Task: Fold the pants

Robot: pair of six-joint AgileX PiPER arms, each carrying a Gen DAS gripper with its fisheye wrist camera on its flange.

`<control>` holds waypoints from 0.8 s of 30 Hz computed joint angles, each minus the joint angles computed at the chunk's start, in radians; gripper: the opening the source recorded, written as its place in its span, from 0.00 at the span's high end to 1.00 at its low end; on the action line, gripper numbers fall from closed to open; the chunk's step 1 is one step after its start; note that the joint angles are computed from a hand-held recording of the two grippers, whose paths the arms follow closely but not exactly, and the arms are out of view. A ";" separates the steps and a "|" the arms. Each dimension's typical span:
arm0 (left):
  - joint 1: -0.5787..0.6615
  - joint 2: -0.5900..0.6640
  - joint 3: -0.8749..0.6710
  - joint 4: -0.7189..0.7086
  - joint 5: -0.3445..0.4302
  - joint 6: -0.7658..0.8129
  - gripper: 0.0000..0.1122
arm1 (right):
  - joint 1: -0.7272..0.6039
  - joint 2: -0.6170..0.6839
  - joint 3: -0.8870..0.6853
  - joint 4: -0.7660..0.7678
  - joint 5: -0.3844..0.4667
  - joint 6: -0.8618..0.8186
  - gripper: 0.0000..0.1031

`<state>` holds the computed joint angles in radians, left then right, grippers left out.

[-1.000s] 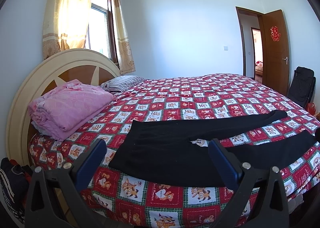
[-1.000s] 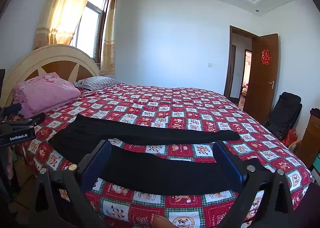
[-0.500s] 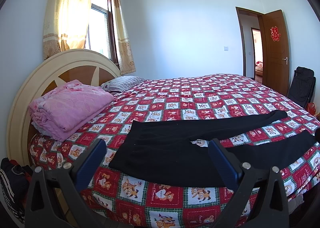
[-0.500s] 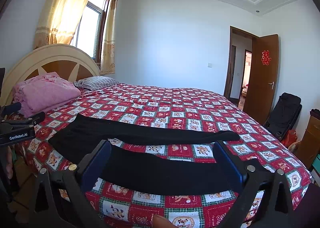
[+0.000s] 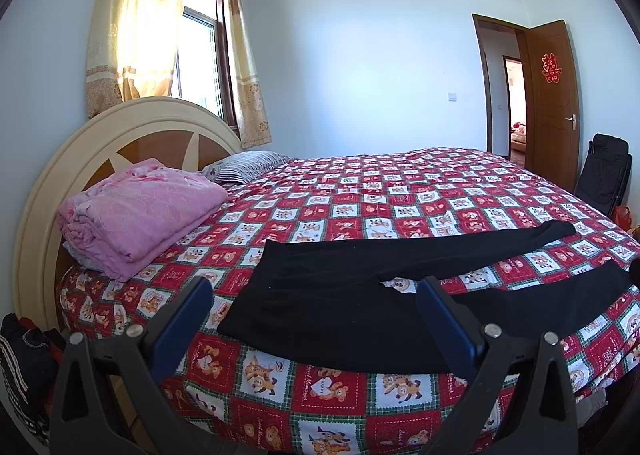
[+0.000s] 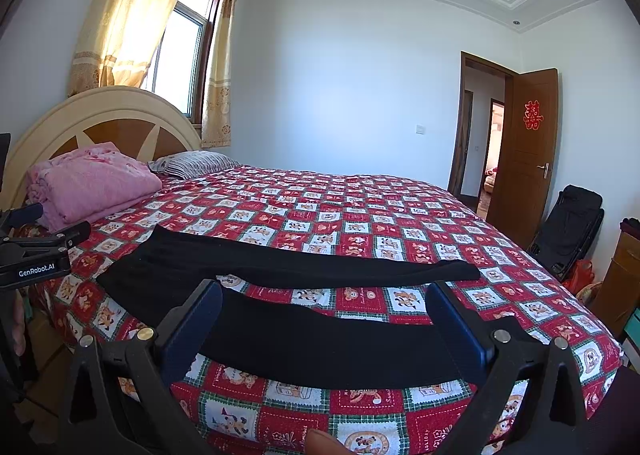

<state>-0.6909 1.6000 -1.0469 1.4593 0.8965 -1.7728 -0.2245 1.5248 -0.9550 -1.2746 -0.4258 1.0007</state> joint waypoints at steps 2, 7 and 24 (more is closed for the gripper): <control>-0.001 0.001 -0.001 0.000 0.000 -0.001 0.08 | -0.001 0.000 0.000 -0.006 -0.001 0.006 0.01; 0.000 -0.001 0.001 -0.002 -0.001 0.001 0.08 | 0.002 -0.002 0.005 0.005 0.004 -0.007 0.01; 0.016 0.051 -0.009 0.000 -0.033 -0.027 0.08 | 0.018 0.038 -0.008 0.009 0.012 -0.033 0.01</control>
<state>-0.6745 1.6510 -1.0555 1.4588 0.8636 -1.7999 -0.2067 1.5631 -0.9631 -1.2659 -0.4139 0.9682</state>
